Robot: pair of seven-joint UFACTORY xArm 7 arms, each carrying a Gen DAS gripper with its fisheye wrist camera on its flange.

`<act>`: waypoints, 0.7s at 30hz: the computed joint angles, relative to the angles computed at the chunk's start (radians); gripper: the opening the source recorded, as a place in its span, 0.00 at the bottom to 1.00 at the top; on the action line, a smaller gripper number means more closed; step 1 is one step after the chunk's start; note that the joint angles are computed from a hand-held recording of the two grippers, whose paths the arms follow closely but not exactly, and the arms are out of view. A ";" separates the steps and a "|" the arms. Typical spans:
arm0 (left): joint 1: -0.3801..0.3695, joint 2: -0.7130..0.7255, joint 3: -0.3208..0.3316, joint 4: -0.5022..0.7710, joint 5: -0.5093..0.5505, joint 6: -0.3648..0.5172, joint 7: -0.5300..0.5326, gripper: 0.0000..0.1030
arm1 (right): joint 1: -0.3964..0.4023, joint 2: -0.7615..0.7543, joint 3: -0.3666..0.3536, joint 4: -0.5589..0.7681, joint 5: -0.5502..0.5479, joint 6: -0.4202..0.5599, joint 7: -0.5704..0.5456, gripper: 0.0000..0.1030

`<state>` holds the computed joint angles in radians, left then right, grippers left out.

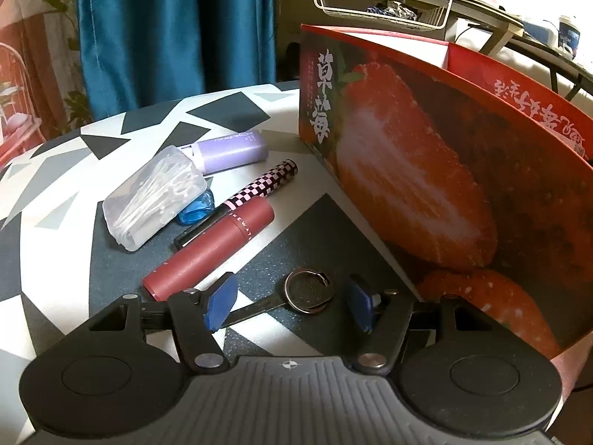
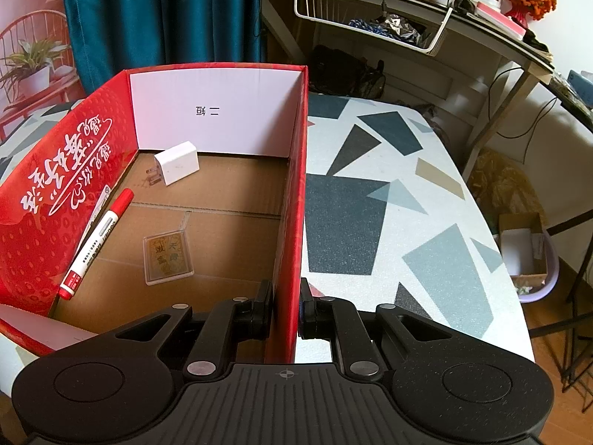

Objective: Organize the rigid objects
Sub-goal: 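Move the left tool to the silver key and close on it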

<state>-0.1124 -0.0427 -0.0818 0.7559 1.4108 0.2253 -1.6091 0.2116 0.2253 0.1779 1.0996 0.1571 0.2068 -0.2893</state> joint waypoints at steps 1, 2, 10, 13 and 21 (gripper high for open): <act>-0.002 -0.006 -0.002 -0.004 0.003 0.009 -0.007 0.59 | 0.001 0.000 -0.001 -0.001 0.000 -0.001 0.002 0.11; -0.002 -0.011 -0.003 -0.008 0.004 0.016 -0.011 0.53 | 0.001 -0.001 -0.001 -0.003 -0.001 -0.003 0.003 0.11; -0.007 -0.051 -0.028 -0.041 -0.057 0.059 -0.005 0.35 | 0.002 -0.001 -0.002 -0.006 -0.004 -0.011 0.009 0.12; -0.009 -0.068 -0.037 -0.057 -0.074 0.069 -0.002 0.35 | 0.001 0.000 0.001 -0.007 -0.001 -0.012 0.007 0.12; -0.008 -0.081 -0.052 -0.068 -0.091 0.087 0.000 0.36 | -0.001 -0.002 0.002 -0.009 0.003 -0.013 0.007 0.12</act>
<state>-0.1202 -0.1240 -0.1333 0.6884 1.3197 0.3122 -1.6096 0.2107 0.2235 0.1798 1.0902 0.1600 0.1940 -0.2821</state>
